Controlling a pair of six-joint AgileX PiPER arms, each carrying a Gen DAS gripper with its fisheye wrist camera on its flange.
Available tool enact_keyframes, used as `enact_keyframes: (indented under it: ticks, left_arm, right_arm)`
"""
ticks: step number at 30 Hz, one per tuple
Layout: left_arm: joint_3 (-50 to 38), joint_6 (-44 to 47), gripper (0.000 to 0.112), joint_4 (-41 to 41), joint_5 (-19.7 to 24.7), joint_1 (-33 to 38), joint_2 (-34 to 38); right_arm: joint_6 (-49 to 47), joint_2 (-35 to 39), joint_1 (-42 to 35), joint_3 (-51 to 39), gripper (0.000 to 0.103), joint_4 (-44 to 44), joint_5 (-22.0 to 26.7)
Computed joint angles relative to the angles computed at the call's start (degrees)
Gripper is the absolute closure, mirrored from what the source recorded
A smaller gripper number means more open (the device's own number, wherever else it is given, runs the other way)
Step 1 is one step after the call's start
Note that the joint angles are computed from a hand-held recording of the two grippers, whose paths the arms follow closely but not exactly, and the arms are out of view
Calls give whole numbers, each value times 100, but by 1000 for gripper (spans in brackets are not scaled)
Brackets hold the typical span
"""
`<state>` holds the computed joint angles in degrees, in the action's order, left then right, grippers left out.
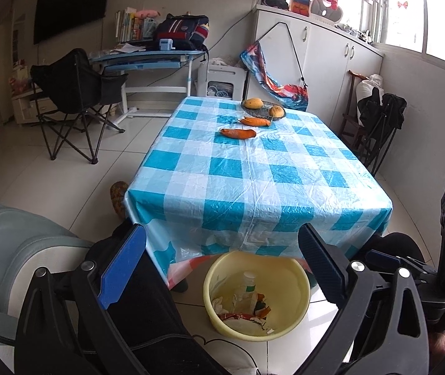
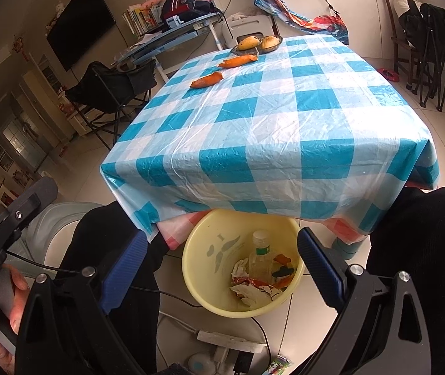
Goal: Collect trash
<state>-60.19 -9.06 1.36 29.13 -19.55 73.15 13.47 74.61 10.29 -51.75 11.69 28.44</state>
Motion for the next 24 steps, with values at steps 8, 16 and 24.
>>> enact_keyframes:
  ticks: [8,16,24]
  left_arm:
    - [22,77,18,-55,-26,92,19]
    - [-695,732,18,-575,183,442,573]
    - [-2806,2236,18,-1351,901,612,2231]
  right_arm:
    - [-63,10,-95,-3,10,91,9]
    - [-1056,454,-829,-947,10,420,120]
    - [-2410,2530,-1224,-4091,10,-4,1136]
